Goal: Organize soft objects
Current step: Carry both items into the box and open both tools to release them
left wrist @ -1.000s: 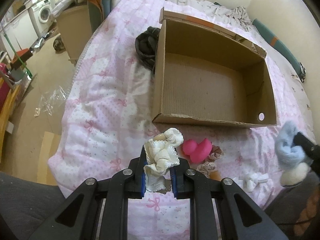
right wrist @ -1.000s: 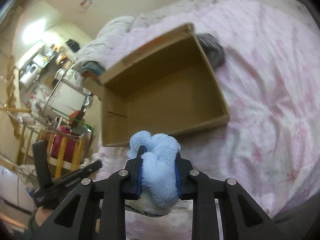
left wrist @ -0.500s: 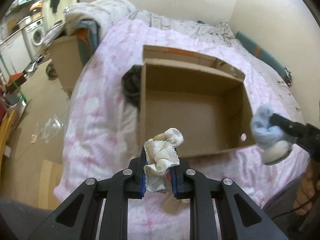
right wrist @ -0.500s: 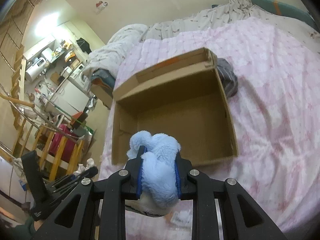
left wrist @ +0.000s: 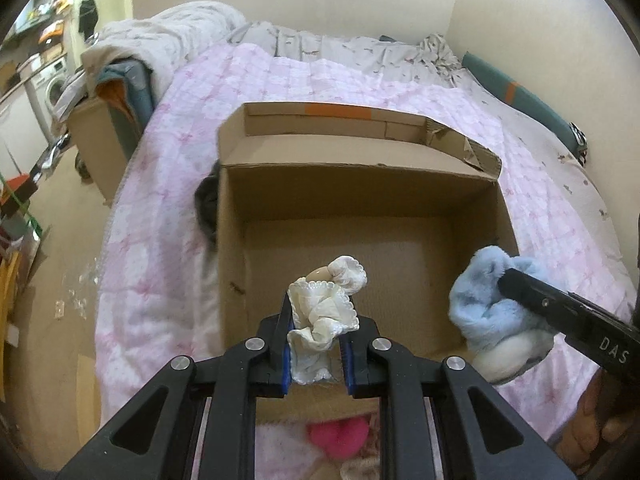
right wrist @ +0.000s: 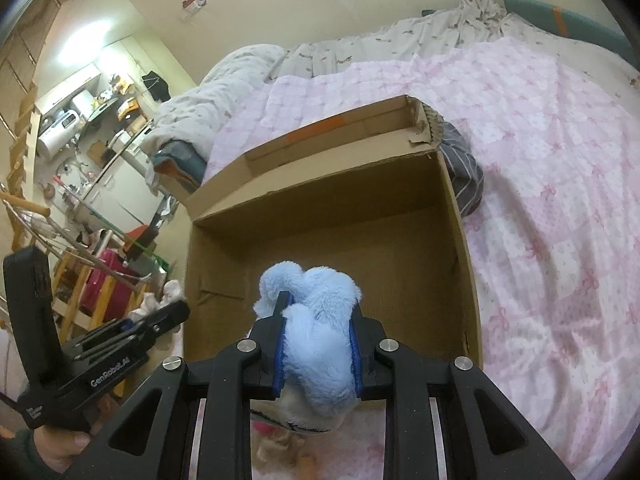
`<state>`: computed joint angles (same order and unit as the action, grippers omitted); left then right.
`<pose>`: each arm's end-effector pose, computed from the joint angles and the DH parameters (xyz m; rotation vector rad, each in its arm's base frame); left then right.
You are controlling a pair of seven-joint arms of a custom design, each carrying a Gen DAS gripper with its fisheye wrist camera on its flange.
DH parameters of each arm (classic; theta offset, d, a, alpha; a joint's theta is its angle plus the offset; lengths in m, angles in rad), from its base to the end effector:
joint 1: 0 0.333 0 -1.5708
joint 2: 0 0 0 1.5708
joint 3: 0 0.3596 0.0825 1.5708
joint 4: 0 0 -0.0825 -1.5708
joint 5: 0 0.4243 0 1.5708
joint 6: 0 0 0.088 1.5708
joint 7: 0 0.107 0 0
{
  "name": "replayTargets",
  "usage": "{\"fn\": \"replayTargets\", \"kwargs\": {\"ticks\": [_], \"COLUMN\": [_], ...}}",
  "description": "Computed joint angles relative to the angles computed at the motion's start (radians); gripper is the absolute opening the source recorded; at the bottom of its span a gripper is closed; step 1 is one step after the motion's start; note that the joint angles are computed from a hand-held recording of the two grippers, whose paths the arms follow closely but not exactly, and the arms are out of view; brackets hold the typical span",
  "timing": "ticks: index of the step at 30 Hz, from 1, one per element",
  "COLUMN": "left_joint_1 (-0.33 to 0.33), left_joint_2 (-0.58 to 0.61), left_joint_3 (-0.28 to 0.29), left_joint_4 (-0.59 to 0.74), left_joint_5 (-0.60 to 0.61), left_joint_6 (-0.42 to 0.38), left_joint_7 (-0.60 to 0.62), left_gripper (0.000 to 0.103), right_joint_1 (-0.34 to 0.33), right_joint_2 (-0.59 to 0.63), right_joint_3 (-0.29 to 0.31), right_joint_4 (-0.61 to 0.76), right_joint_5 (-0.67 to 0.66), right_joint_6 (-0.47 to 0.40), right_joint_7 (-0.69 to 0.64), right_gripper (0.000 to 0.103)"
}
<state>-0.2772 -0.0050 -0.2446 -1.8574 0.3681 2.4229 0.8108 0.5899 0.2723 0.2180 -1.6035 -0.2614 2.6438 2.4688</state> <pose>0.5582 -0.3196 0.6120 -1.9098 1.8530 -0.7051 0.5226 0.5260 0.5963 -1.7142 1.6185 -0.1276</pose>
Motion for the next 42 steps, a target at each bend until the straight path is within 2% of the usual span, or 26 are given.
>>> {"fn": "replayTargets", "kwargs": {"ticks": [3,10,14,17,27,34,39,41,42], "left_joint_1": [-0.003,0.002,0.003,-0.001,-0.008,-0.004,-0.008,-0.008,-0.008], "left_joint_2": [0.016,0.023,0.022,0.020,0.016,0.016,0.019,0.019,0.018], "left_joint_3": [-0.004,0.001,0.000,-0.003,-0.005,-0.003,-0.005,-0.005,-0.005], "left_joint_4": [-0.002,-0.028,-0.031,-0.029,-0.028,-0.036,-0.029,-0.028,-0.028], "left_joint_5": [0.041,-0.008,-0.003,0.019,0.057,0.008,0.044,0.043,0.047], "left_joint_6": [-0.022,-0.039,-0.046,-0.037,-0.045,-0.038,-0.057,-0.059,-0.059], "left_joint_7": [-0.019,-0.012,-0.024,-0.026,-0.032,-0.013,-0.033,-0.033,-0.039], "left_gripper": [0.017,0.017,0.017,0.017,0.017,0.018,0.031,0.049,0.054], "right_joint_1": [0.010,0.022,0.058,0.062,0.058,0.060,0.059,0.057,0.057], "right_joint_2": [0.018,0.063,0.081,0.092,0.099,0.104,0.102,0.100,0.098], "right_joint_3": [-0.005,-0.002,-0.024,-0.024,-0.024,-0.025,-0.025,-0.025,-0.026], "right_joint_4": [0.016,0.062,0.102,0.118,0.129,0.135,0.133,0.127,0.123], "right_joint_5": [-0.019,-0.013,-0.090,-0.097,-0.073,-0.074,-0.069,-0.067,-0.069], "right_joint_6": [-0.023,-0.107,-0.154,-0.179,-0.216,-0.218,-0.216,-0.207,-0.201], "right_joint_7": [0.007,-0.018,-0.018,-0.029,-0.024,-0.015,-0.008,-0.005,0.001], "right_gripper": [0.026,0.027,0.027,0.027,0.027,0.029,0.034,0.046,0.049]}}
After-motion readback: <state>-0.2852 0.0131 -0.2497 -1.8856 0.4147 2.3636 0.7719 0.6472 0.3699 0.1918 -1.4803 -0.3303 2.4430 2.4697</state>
